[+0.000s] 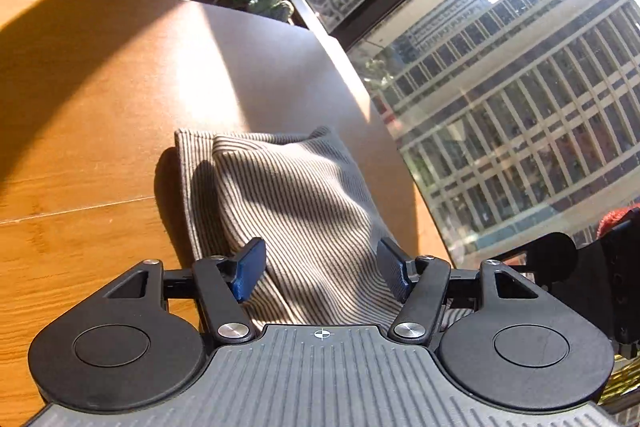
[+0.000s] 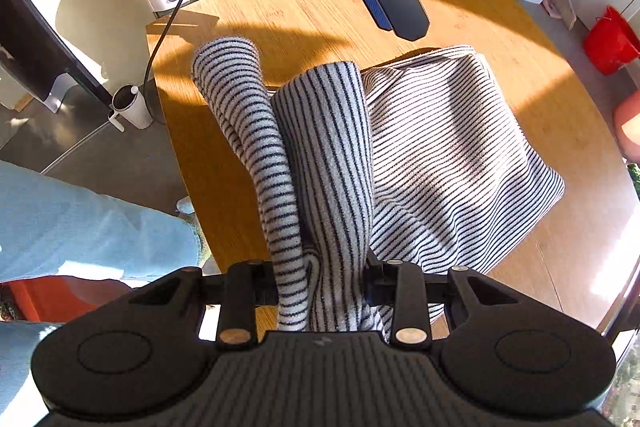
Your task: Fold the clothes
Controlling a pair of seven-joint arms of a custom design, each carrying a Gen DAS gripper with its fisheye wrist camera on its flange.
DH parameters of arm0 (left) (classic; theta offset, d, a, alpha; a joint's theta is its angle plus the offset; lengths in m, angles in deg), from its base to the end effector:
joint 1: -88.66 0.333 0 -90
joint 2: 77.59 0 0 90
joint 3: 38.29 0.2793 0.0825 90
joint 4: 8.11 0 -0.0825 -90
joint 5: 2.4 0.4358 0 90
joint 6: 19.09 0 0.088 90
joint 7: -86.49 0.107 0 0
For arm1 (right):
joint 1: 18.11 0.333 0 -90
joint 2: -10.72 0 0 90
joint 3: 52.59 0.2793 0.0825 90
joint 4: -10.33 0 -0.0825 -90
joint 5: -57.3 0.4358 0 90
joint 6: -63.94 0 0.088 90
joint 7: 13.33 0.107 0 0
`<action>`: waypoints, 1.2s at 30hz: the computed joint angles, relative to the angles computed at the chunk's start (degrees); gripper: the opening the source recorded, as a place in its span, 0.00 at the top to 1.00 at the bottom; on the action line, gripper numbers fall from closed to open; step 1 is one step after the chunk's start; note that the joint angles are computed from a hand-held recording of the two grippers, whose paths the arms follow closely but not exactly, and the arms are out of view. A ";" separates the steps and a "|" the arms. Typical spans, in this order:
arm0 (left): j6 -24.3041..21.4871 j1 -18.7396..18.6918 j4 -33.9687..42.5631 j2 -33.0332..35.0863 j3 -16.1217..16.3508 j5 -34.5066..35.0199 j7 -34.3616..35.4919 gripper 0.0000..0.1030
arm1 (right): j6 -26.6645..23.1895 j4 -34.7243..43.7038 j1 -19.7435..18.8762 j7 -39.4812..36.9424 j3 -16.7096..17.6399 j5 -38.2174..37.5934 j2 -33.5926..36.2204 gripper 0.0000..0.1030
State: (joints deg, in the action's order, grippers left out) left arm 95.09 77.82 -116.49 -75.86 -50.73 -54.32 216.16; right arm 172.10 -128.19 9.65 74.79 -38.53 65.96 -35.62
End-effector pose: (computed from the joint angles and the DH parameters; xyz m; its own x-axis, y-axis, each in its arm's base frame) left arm 0.5616 -0.2934 0.4597 -0.6296 -0.4656 0.6219 -0.7691 0.4863 -0.4146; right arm 0.2941 0.2921 0.5617 0.6279 -0.7775 0.0343 -0.7455 -0.6136 -0.2604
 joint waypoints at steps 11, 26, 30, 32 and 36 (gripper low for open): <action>-6.29 2.58 8.89 12.39 -3.65 4.60 -9.84 0.69 | 4.04 10.41 -6.41 -12.67 -5.39 -2.19 12.80 0.68; -0.88 4.12 -1.95 -0.80 -0.26 -4.00 3.00 0.22 | 8.46 13.69 -11.28 -7.78 -10.71 6.73 27.06 0.55; 2.25 0.72 -2.44 -2.18 -0.69 -0.24 8.65 0.21 | 6.77 14.43 -12.84 -7.79 -13.25 14.20 29.03 0.54; 5.25 -1.22 -2.19 -1.48 -1.45 5.73 6.50 0.23 | 7.68 13.84 -13.35 -8.50 -13.29 15.74 28.81 0.53; 8.97 -3.16 -3.58 -1.77 -1.69 11.56 0.19 0.39 | 13.73 9.45 -14.15 -3.93 -9.99 11.11 23.67 0.45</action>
